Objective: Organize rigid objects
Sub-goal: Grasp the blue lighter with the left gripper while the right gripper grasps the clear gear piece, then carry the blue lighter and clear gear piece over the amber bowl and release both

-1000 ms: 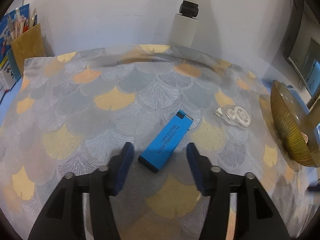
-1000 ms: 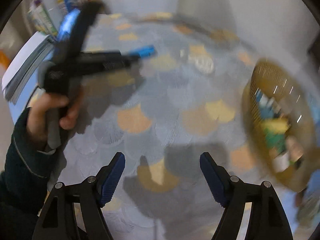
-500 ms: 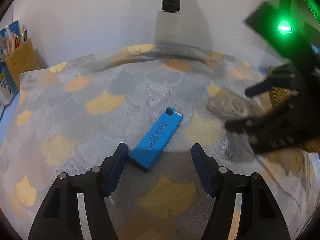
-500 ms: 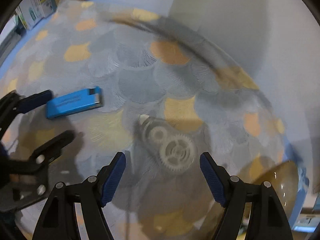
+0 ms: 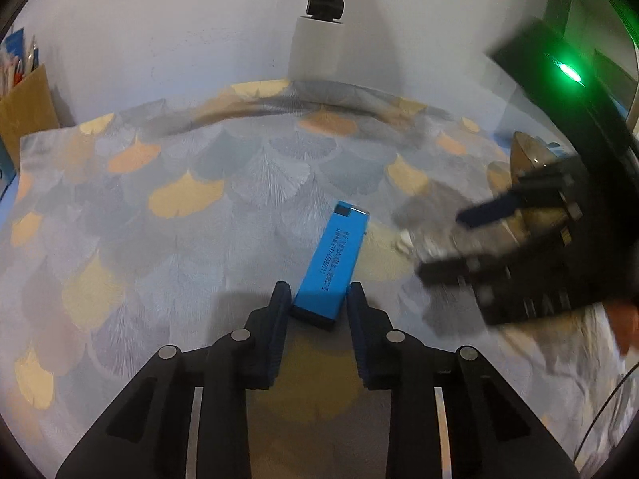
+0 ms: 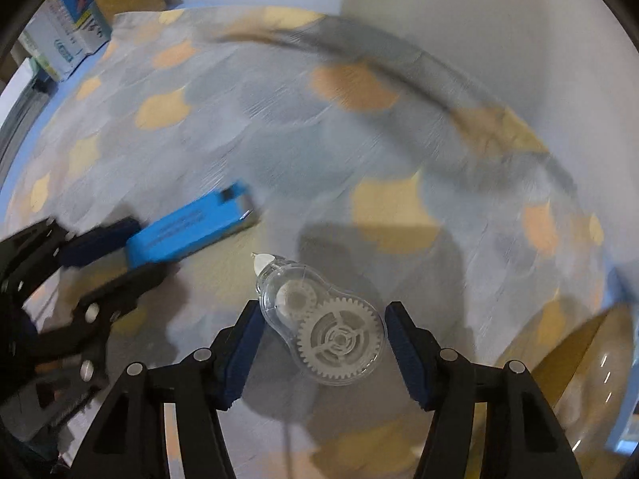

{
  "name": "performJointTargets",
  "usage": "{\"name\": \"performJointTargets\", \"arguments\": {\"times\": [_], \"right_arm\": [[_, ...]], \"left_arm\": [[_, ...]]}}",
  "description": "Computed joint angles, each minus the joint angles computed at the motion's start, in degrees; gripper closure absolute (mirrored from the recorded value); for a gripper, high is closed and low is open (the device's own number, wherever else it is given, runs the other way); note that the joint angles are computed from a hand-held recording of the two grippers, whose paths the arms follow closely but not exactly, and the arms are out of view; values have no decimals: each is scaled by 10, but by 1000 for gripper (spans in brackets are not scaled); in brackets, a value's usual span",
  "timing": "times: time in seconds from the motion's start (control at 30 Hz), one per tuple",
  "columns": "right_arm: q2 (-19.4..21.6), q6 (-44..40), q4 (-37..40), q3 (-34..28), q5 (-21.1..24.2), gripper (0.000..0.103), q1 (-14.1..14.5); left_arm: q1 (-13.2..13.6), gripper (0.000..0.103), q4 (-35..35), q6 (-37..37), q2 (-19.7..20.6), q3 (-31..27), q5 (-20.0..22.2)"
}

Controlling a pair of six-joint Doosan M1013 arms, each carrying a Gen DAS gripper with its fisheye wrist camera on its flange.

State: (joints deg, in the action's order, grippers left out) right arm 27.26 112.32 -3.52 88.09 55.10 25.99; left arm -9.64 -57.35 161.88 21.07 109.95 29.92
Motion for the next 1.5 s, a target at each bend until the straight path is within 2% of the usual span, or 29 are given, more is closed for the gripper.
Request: {"name": "performJointTargets", "arguments": {"times": [0.13,0.2,0.37,0.43,0.47,0.57,0.63,0.7,0.73,0.93,1.03,1.07,1.13,1.17,1.2,1.23,1.33,1.4,1.5], "right_arm": [[-37,62,-14,54,-40,42,35],[-60,102,-10,87,-65,41,50],[-127,270,-27,178,-143,41,86],[-146,358,-45,198,-160,41,109],[-152,378,-46,207,-169,41,110],[-160,330,15,222,-197,40,102],[-168,293,48,234,-215,38,100],[-177,278,48,247,-221,33,106],[-185,278,37,255,-218,33,111],[-177,327,-80,247,-190,33,149],[-165,377,-145,243,-196,33,155],[-159,396,-172,239,-191,33,158],[-147,419,-218,229,-173,37,165],[-147,421,-224,230,-180,46,166],[-148,426,-229,231,-186,50,167],[-149,427,-234,232,-188,53,169],[-150,434,-237,233,-191,54,174],[-158,436,-228,242,-214,54,175],[-174,458,-229,254,-234,54,175]], "left_arm": [[17,80,18,2,-25,31,24],[34,80,17,14,-40,50,52],[63,80,4,41,-70,93,93],[67,80,-5,53,-82,109,88],[66,80,-8,59,-87,116,83],[67,79,-10,65,-96,126,84],[68,69,-5,64,-98,126,90],[65,51,-5,63,-103,129,75],[60,49,-4,62,-107,132,57],[23,49,23,58,-112,139,-19],[3,48,35,68,-116,146,-62],[-2,49,31,75,-117,149,-72],[0,62,23,85,-116,147,-56],[-1,75,19,94,-117,148,-57],[-1,82,14,104,-118,149,-56],[-1,82,16,102,-119,149,-47],[-2,82,12,103,-123,152,-40],[-2,82,-4,118,-129,155,-34],[6,82,-34,139,-137,150,8]]}}
